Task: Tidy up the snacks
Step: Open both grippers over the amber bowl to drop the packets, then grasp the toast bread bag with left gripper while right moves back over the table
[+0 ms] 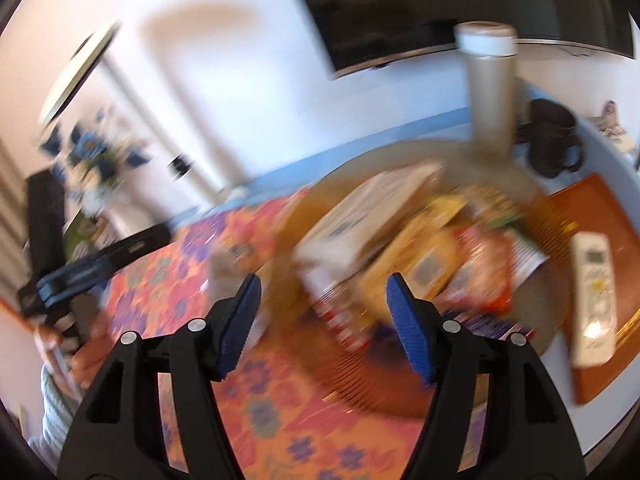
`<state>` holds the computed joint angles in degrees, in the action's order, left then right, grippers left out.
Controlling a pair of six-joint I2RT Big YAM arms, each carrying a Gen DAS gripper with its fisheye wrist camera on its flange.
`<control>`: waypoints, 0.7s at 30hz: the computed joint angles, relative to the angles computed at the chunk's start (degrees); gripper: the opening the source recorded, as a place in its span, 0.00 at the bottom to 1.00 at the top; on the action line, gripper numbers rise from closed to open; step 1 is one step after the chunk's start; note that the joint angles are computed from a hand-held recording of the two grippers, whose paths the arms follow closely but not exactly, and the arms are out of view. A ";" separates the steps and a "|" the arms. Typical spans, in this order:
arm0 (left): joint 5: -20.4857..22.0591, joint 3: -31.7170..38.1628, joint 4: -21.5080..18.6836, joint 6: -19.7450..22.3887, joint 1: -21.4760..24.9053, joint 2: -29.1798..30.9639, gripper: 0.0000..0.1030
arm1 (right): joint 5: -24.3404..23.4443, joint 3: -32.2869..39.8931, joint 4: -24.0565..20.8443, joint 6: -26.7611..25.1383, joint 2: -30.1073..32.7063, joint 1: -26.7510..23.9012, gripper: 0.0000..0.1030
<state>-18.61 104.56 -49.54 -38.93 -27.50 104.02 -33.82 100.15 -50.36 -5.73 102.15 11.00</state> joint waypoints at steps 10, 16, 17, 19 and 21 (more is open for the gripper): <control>5.67 -7.87 -1.42 -17.27 2.40 -0.36 0.86 | -0.07 -11.13 0.86 -6.10 -5.69 5.23 0.65; 10.31 -9.40 4.21 -27.11 3.47 1.41 0.95 | -0.11 -11.08 -0.50 -4.98 -3.07 6.04 0.65; 11.29 -9.57 5.73 -28.06 3.64 1.80 0.95 | -0.14 -11.13 -0.39 -4.81 -2.91 5.95 0.65; 11.76 -8.88 6.45 -29.84 3.66 2.85 0.95 | -0.16 -10.84 -0.45 -4.53 -2.42 5.57 0.65; 9.33 -5.66 3.09 -30.09 2.95 5.19 0.95 | 0.09 -10.68 -0.36 -4.02 -1.81 5.25 0.65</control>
